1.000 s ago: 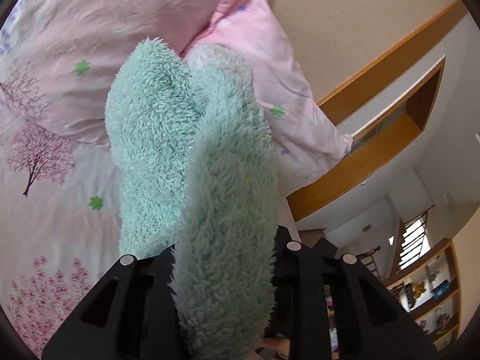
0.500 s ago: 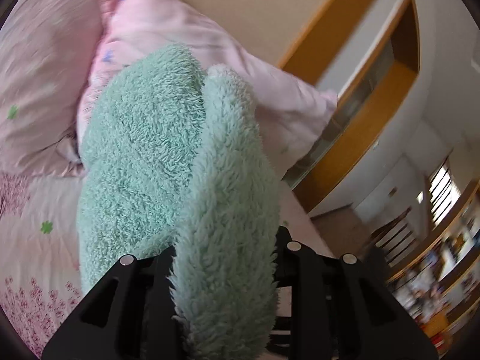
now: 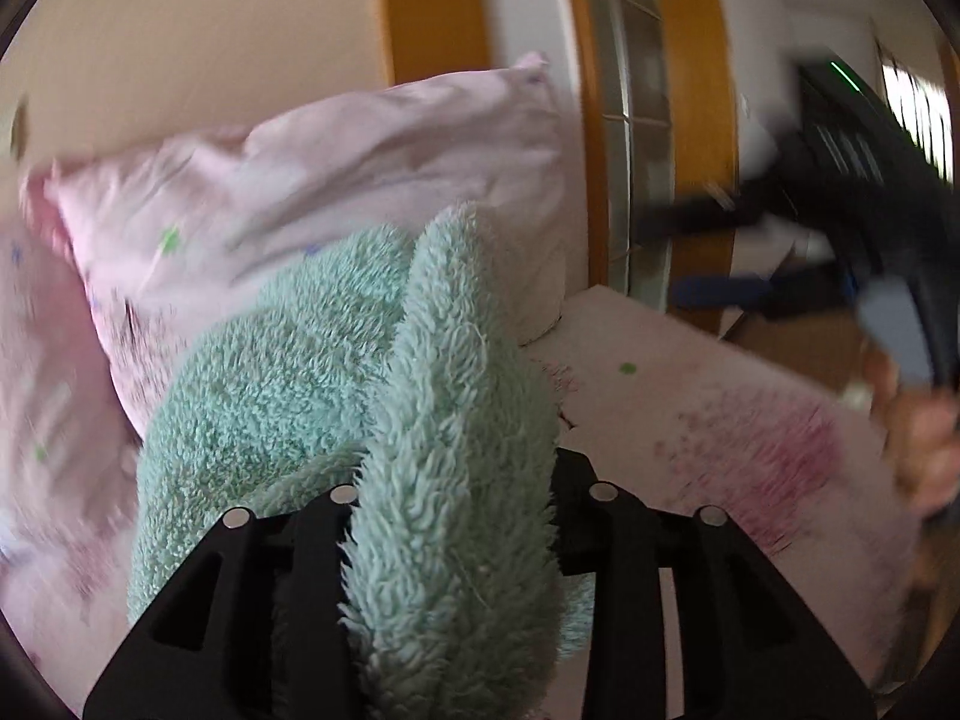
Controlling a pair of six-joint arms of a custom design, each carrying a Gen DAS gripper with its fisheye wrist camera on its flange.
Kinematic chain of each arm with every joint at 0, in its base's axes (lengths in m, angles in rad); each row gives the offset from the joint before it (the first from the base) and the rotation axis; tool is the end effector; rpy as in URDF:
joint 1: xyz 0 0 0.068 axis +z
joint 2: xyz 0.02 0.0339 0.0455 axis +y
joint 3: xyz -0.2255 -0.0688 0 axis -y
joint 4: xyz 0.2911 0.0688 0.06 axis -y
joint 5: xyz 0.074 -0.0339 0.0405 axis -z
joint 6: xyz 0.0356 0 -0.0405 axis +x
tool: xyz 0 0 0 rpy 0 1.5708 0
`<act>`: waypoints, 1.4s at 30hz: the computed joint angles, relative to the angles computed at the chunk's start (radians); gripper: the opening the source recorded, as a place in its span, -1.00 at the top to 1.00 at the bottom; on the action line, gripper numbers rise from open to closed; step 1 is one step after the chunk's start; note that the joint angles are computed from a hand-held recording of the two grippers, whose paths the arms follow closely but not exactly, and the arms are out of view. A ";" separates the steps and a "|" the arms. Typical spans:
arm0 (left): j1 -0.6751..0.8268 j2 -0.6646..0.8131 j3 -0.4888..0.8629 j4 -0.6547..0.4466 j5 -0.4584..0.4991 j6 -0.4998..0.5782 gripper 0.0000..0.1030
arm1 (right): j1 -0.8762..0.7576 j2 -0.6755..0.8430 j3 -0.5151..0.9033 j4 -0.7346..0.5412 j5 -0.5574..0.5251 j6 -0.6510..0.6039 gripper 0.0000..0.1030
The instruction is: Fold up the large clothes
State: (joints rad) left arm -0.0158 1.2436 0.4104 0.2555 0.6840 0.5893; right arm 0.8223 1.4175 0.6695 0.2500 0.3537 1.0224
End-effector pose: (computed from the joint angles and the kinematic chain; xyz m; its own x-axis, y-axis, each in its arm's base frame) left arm 0.2724 -0.0268 0.0965 -0.1530 0.4332 -0.8882 0.7537 0.6325 0.1787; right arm 0.2364 0.2364 0.1310 -0.5793 0.5526 -0.5992 0.0270 0.7477 0.6635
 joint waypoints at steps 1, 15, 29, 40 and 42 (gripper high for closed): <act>-0.017 -0.020 -0.035 0.047 -0.026 0.014 0.26 | 0.004 -0.009 -0.006 0.000 -0.028 0.011 -0.65; -0.139 0.190 -0.100 0.226 -0.071 0.361 0.25 | -0.094 0.440 0.501 -0.248 -0.363 -0.046 -0.27; 0.465 0.231 0.486 -1.431 0.334 1.135 0.14 | -0.086 0.457 0.460 -0.313 -0.187 0.094 0.80; 0.484 0.594 0.854 -0.805 0.323 0.314 -0.27 | -0.066 0.396 0.438 -0.390 -0.116 0.115 0.70; 0.450 0.660 0.903 -0.834 0.307 0.313 -0.27 | -0.034 0.371 0.473 -0.476 -0.037 0.099 0.43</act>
